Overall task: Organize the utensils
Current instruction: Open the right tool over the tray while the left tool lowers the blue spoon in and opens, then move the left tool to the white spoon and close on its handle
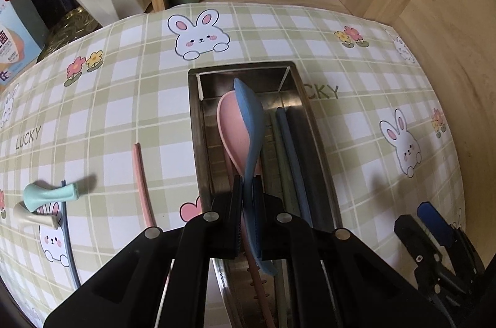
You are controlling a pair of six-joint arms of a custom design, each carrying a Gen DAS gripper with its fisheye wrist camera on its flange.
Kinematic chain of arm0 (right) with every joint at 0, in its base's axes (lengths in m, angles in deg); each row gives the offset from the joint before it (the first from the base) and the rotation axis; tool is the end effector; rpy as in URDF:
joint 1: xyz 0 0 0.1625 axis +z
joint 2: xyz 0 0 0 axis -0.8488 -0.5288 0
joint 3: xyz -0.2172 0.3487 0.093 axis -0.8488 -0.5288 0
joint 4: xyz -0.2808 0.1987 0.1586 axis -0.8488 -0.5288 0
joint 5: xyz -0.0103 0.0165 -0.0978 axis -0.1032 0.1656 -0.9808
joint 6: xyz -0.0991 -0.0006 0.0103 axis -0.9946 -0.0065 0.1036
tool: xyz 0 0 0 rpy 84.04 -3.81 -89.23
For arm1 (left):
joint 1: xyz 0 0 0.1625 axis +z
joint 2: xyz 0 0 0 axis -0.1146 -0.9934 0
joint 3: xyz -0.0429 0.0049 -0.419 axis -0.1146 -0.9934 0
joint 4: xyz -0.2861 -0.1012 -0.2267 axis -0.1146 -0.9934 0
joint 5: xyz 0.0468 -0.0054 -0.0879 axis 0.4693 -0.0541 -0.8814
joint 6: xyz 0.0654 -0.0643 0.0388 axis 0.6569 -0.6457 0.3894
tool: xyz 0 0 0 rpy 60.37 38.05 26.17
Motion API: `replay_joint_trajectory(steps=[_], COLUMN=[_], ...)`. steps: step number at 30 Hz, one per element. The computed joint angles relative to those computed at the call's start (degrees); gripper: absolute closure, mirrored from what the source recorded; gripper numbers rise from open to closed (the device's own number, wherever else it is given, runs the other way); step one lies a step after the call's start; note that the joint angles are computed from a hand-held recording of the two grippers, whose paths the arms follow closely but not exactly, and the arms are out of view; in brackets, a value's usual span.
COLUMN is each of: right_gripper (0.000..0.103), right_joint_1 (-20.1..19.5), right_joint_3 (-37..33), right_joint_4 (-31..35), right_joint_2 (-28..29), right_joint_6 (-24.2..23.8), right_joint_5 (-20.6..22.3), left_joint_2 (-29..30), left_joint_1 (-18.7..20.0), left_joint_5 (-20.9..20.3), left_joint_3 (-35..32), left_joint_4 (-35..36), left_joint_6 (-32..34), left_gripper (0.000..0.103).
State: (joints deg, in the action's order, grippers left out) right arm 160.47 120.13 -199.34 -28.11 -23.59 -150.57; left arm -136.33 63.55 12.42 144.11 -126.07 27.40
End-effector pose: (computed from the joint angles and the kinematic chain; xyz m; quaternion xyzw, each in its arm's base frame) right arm 0.2115 -0.5631 0.0864 0.1243 -0.9329 0.2437 0.2341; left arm -0.1528 -0.6131 0.1660 0.0121 0.9173 -0.2131 0.3361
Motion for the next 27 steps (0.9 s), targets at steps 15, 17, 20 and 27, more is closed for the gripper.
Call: replay_joint_trajectory(steps=[15,17,20,27], right_gripper=[0.049,0.049,0.049,0.049], right_joint_1=[3.26,4.16,5.29,7.95], right_joint_3=[1.41,1.49,1.74,1.97], right_joint_4=[0.02,0.11,0.50,1.33], right_joint_2=[-0.56,-0.27,0.07,1.30], right_joint_6=[0.75,0.70,0.85,1.42], right_joint_5=[-1.54,-2.00,-2.24,-2.94], left_joint_2=[-14.72,-17.71,-22.83,-34.87], left_joint_1=[-2.54,-2.76,-3.36,-3.86], left_joint_5=[-1.76,-0.98,1.14,4.16], left_joint_3=[13.07,15.75,19.92,27.45], left_joint_4=[-10.66,-11.52,-12.02,-10.83], left_joint_6=[5.55,5.42,5.28,5.61], left_gripper=[0.080,0.078,0.073,0.048])
